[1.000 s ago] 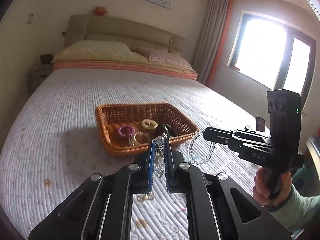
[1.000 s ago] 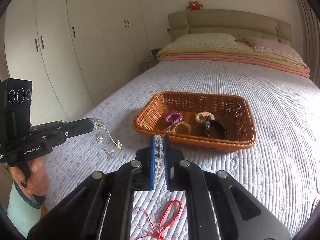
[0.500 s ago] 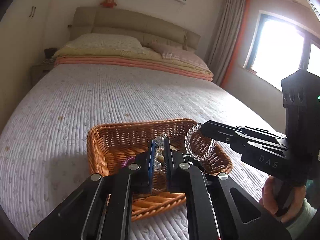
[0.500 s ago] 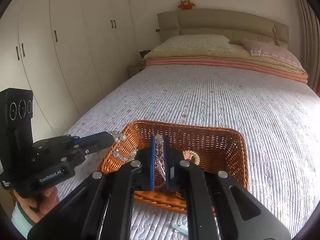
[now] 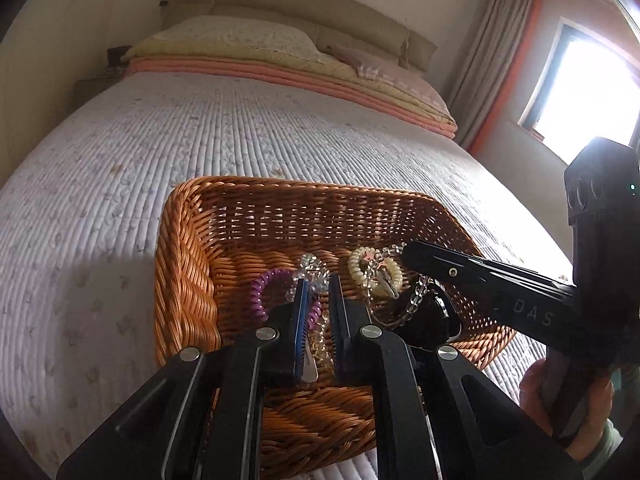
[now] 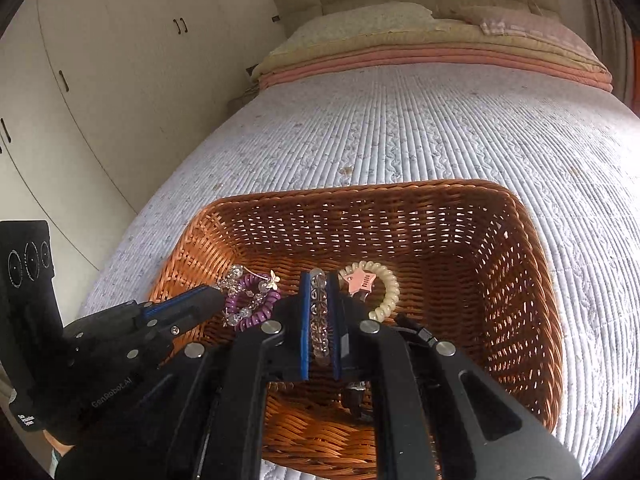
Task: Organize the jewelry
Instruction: 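Carry bracelet and chain charm into the wicker basket and open both tools, then withdraw both tools from the basket toward the remaining items, then grasp the gold clasp charm with the left tool while the right tool grasps the light blue hair clip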
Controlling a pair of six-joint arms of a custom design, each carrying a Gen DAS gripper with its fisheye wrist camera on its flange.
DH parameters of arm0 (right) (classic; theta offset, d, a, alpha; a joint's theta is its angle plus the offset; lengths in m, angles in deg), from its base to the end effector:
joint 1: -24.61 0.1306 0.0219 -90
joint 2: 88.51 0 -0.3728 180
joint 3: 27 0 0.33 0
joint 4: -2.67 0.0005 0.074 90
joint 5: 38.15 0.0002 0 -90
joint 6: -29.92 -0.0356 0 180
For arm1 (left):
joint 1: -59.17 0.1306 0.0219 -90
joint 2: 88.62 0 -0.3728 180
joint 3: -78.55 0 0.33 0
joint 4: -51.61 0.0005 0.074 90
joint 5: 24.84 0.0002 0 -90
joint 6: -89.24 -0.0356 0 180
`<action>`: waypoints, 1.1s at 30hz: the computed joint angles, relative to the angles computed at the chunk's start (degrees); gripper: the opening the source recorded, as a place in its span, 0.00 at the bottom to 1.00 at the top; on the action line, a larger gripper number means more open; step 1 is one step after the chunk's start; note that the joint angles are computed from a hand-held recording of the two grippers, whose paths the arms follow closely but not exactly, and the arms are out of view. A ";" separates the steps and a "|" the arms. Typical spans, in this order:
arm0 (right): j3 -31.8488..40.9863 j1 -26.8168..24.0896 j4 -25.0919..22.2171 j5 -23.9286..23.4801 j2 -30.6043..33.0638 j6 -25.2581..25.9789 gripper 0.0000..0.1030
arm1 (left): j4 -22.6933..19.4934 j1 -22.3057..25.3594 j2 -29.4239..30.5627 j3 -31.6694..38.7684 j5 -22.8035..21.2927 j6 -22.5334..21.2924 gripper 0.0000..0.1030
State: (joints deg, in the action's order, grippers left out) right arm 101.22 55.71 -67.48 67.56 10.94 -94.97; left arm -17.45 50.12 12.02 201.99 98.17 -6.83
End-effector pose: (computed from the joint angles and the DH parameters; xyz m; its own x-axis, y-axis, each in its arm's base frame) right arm 0.3935 0.2256 0.5854 -0.6492 0.2514 -0.7179 0.0586 0.9575 0.2824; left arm 0.4577 -0.0930 0.5497 -0.6562 0.1943 -0.7291 0.5765 0.7526 -0.3183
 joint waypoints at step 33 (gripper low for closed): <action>-28.96 8.65 2.34 7.01 -21.98 -7.85 0.37 | -13.14 15.77 -21.93 -24.36 6.05 -22.51 0.39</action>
State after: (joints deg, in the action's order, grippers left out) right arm 72.26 64.37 -65.14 74.57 -11.05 -102.82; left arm -30.59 65.88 -9.91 177.62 104.22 -29.34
